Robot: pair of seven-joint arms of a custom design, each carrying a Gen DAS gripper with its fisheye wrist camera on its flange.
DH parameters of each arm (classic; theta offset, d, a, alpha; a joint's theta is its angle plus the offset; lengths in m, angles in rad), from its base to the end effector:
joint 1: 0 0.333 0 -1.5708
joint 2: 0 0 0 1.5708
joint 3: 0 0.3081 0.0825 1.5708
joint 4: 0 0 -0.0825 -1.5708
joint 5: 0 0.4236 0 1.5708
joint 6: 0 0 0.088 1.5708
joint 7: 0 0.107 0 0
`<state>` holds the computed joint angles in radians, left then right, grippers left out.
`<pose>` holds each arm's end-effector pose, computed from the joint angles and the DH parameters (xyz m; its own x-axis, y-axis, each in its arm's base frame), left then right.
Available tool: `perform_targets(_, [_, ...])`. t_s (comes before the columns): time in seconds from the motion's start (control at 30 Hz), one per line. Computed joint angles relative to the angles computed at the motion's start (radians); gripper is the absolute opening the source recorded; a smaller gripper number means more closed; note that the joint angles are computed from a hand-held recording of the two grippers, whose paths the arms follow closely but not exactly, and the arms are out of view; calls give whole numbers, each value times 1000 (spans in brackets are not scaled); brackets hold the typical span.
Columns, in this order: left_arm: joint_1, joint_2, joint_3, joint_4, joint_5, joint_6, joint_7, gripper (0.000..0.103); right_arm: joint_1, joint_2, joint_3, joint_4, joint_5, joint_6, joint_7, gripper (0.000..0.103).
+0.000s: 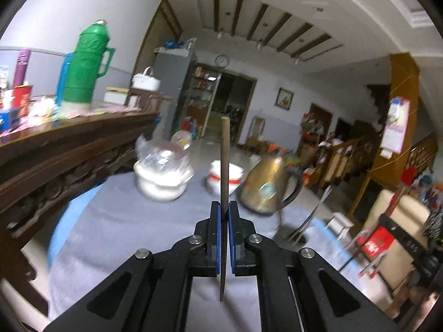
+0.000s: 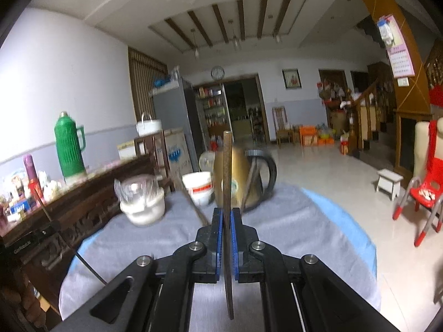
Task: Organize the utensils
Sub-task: 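Lower the left tool's chopstick into the cup while the right tool lowers its own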
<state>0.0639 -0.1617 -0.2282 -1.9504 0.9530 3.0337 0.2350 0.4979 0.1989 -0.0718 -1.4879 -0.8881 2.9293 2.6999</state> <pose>0.5677 -0.1670 0.6524 0.0311 -0.9521 0.3042 -0.2805 -0.3005 -0.9116 0.6135 0.3390 0.6768 0.2014 -0.9611 -0.1889 -0.2791 0.1285 -0.9516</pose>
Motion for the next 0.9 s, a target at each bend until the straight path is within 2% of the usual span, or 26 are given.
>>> perform_targets(0.13, [-37,110,19,141,-85,55,56,5,8,68,-34,123,-11,23,33,6])
perform_targets(0.27, [-93,226,48,292,-111,63,77,5,24,152,-75,257,31,33,20,6])
perform_targets(0.37, [-115,318,36,397,-237,54,204,5,23,228,-88,363,109,23,-32,6])
perform_targets(0.6, [-141,506,-23,621,-461,-47,482,5,-22,416,-26,619,357,-66,-282,6])
perform_targets(0.77, [-202,582,12,732,-531,-154,567,5,-35,525,-4,763,498,-141,-410,6])
perform_targets(0.8, [-212,596,18,754,-547,-175,584,5,-45,525,12,762,491,-149,-410,6])
perform_targets(0.9, [-244,613,49,787,-583,-220,613,5,-32,574,-19,837,573,-193,-475,6])
